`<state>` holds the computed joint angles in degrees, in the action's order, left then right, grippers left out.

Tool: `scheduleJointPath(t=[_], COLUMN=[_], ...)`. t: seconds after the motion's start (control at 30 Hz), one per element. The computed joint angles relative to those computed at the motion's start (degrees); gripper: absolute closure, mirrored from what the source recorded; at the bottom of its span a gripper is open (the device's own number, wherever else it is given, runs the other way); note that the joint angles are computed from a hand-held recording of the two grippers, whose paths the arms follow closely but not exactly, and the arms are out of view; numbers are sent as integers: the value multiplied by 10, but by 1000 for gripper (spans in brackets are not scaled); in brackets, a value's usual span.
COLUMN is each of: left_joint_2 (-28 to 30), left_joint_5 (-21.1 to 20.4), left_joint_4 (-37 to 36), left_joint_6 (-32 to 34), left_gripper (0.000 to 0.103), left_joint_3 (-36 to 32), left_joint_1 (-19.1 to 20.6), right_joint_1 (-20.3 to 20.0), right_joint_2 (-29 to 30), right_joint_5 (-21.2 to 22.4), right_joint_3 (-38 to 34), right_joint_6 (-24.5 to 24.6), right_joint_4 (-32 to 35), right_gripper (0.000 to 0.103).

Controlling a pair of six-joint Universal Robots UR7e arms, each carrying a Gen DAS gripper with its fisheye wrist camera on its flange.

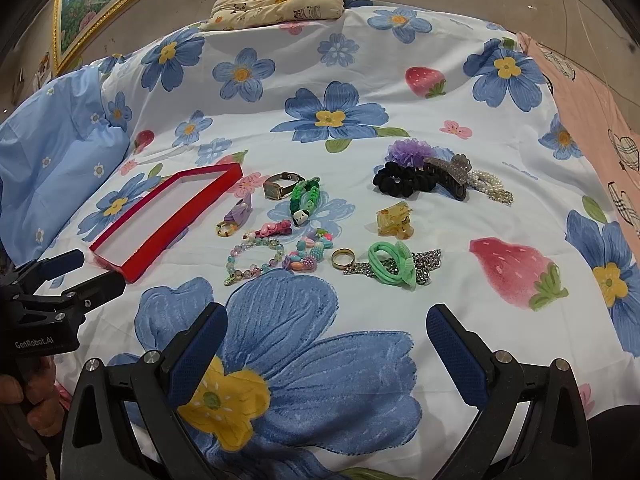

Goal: Organize jewelry

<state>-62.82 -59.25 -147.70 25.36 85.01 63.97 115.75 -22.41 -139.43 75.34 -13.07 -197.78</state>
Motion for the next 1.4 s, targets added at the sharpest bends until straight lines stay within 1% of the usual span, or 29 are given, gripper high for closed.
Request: scheduleJointPath(t=[0.1, 0.37, 0.4, 0.73, 1.4], left_joint_2=[4, -5, 4, 0, 8], left_joint_5=[1, 3, 2, 2, 0], left_joint_4=[-5, -6, -4, -12, -7], left_joint_6=[2, 1, 0, 0, -1], left_gripper=[0, 0, 0, 0, 0], left_joint_3=[0, 12, 0, 9, -3], left_joint_1=[1, -3, 1, 0, 3], right_joint_1=[0, -1, -1, 0, 1], right_joint_2=[-1, 0, 0, 2, 4], right_joint_5=[1, 2, 2, 5, 14], right_joint_3=[0, 0, -1, -3, -6], right_joint_6=[2, 0, 0, -2, -5], right_joint_4=[2, 0, 0, -1, -10], right_gripper=[2, 2, 2, 2, 2])
